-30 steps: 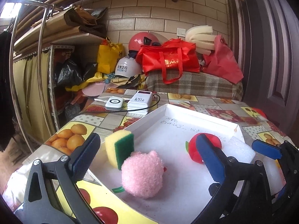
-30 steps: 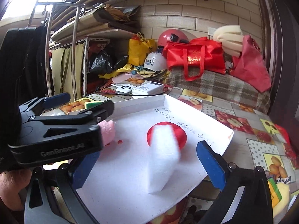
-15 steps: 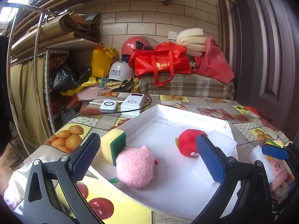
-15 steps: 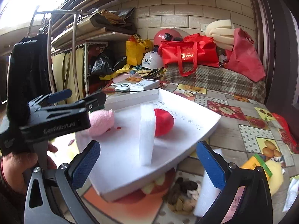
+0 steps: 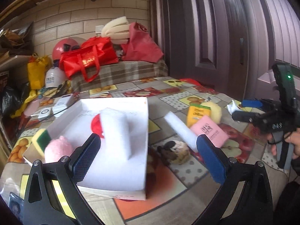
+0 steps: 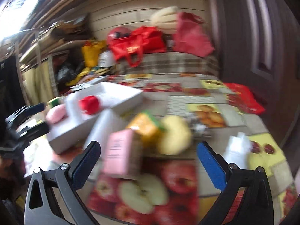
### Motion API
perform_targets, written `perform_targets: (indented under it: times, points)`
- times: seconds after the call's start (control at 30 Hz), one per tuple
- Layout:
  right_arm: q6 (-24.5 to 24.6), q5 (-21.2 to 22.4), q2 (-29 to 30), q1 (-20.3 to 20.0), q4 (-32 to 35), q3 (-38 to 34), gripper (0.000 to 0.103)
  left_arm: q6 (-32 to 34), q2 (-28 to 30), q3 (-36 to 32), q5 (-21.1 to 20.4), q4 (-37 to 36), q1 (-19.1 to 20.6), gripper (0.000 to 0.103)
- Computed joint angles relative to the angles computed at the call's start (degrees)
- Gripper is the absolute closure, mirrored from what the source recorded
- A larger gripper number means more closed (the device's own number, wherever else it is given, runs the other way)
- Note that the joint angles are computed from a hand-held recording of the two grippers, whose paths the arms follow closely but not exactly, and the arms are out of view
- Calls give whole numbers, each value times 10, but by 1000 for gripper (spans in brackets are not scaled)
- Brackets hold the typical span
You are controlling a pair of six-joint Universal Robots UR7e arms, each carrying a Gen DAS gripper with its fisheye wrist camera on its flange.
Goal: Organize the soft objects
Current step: 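Move both tools back toward the items left on the table, then grasp the white sock with the right tool while the left tool grasps a white foam strip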
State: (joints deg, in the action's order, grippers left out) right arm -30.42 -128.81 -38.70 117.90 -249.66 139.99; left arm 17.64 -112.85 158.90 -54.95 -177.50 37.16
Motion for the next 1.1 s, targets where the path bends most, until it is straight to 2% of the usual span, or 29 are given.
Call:
perform_targets:
  times: [0.07, 0.13, 0.3, 0.4, 0.47, 0.5, 0.53, 0.63, 0.73, 0.83, 0.9, 1.03, 1.07, 1.1]
  points:
    - [-3, -22, -11, -12, -47, 10, 0, -20, 0, -5, -27, 33, -2, 0]
    - [12, -24, -27, -26, -73, 25, 0, -34, 13, -10, -49, 51, -5, 0]
    - [74, -1, -51, -56, -92, 53, 0, -63, 80, -16, -34, 63, -40, 1]
    - [83, -6, -50, -56, -100, 55, 0, -84, 113, -12, -1, 57, -70, 1]
    - [94, -13, -53, -60, -102, 58, 0, -105, 135, -16, 21, 52, -74, 1]
    - [108, -12, -60, -66, -94, 61, 0, -111, 142, -18, 23, 43, -68, 3]
    - [121, -11, -68, -73, -83, 64, 0, -122, 153, -22, 26, 27, -61, 10]
    - [178, 0, -101, -101, -20, 77, 0, -148, 176, -37, 35, 18, -39, 37]
    - [213, 1, -126, -119, 33, 79, 0, -172, 203, -57, 31, 42, -20, 40]
    - [181, -22, -117, -116, 16, 64, 0, -184, 223, -66, 29, 42, -14, 42]
    - [166, -32, -119, -115, 36, 55, 2, -189, 233, -70, 27, 45, -12, 44]
    - [177, -36, -139, -127, 128, 40, 24, -196, 247, -80, 18, 47, -3, 46]
    - [187, -35, -148, -132, 164, 34, 28, -196, 250, -86, 12, 51, 3, 51]
    - [191, -37, -153, -135, 192, 28, 29, -198, 253, -92, 4, 58, 9, 55]
